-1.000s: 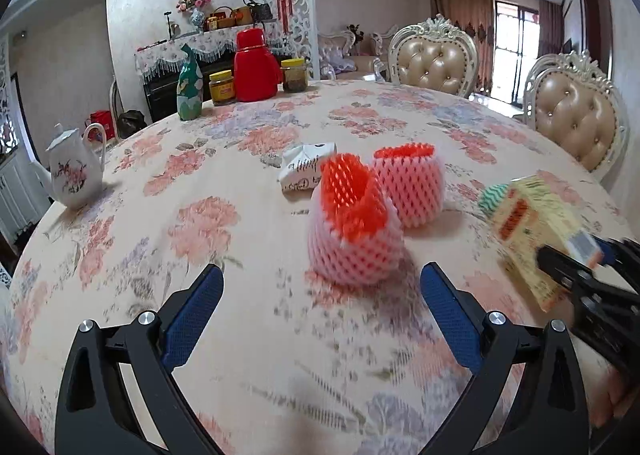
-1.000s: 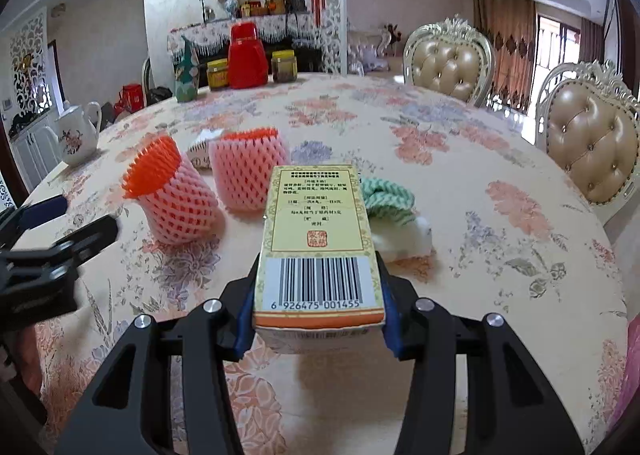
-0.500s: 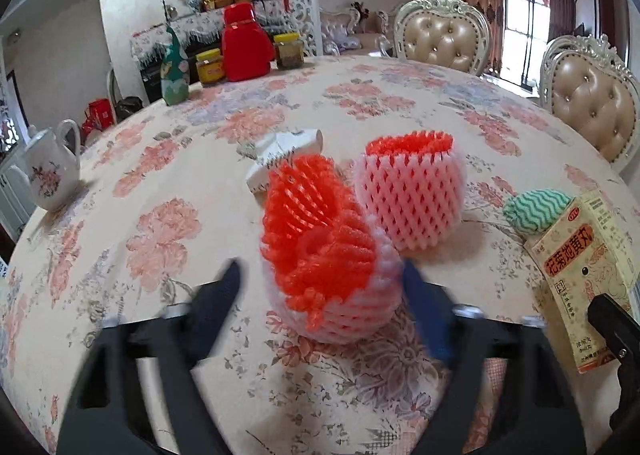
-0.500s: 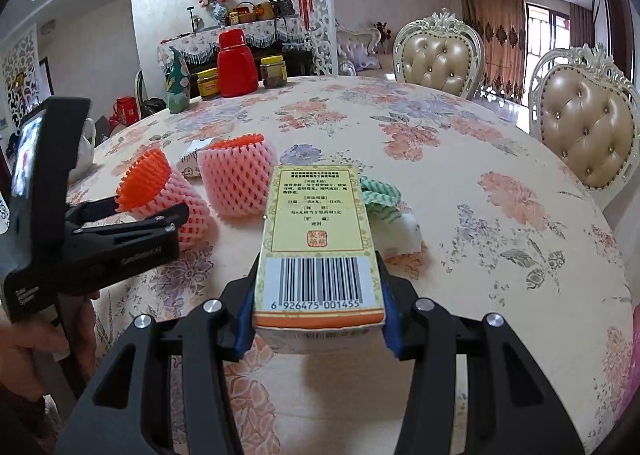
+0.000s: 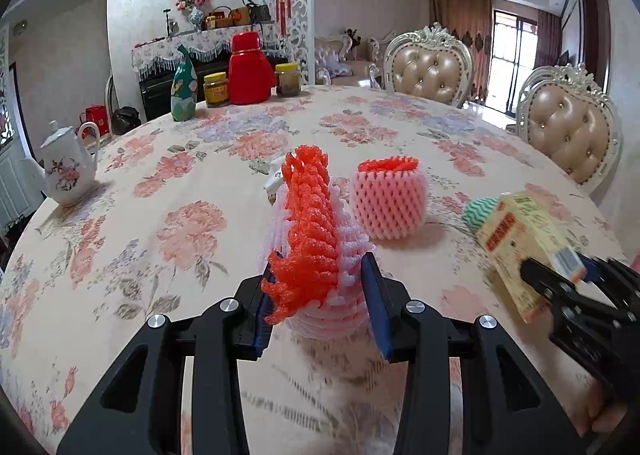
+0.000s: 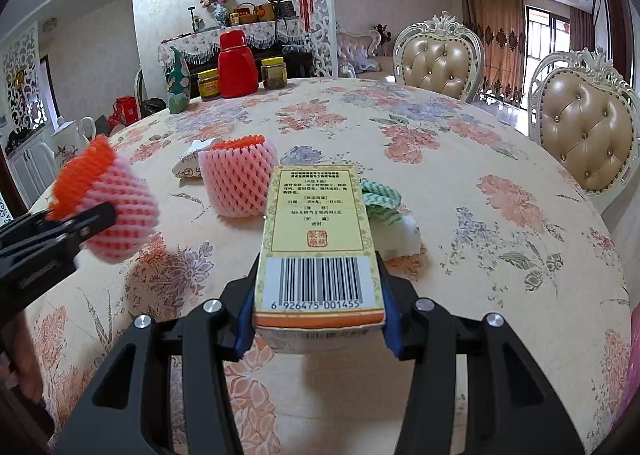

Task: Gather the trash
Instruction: 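Carry the foam net and yellow box to the pink bin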

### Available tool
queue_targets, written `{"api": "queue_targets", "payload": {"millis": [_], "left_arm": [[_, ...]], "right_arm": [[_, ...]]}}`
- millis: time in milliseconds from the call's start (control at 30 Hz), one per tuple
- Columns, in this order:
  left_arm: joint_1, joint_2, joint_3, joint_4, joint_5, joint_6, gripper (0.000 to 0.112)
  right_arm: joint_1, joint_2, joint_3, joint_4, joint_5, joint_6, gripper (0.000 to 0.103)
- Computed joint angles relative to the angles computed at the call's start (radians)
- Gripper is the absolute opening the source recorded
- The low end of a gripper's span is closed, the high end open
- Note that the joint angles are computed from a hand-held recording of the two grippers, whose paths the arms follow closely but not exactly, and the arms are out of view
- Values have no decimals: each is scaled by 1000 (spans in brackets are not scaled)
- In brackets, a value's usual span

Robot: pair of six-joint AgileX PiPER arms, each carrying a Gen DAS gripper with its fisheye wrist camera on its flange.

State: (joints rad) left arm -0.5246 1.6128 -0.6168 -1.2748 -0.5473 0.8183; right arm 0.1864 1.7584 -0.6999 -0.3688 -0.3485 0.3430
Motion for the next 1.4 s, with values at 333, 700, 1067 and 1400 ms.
{"api": "queue_targets", "payload": {"millis": [333, 700, 1067, 1400], "left_arm": [[-154, -85, 141, -49, -140, -73, 39], [-421, -114, 195, -161, -333, -141, 39], [-591, -26, 136, -228, -394, -122, 39], [-663, 77, 17, -219, -381, -78, 39]], "right_arm": [[-7, -46, 57, -47, -36, 9, 48], [-90, -296, 262, -244, -65, 101, 49], [-422, -435, 409, -710, -233, 390, 49], [-750, -441, 456, -912, -388, 383, 49]]}}
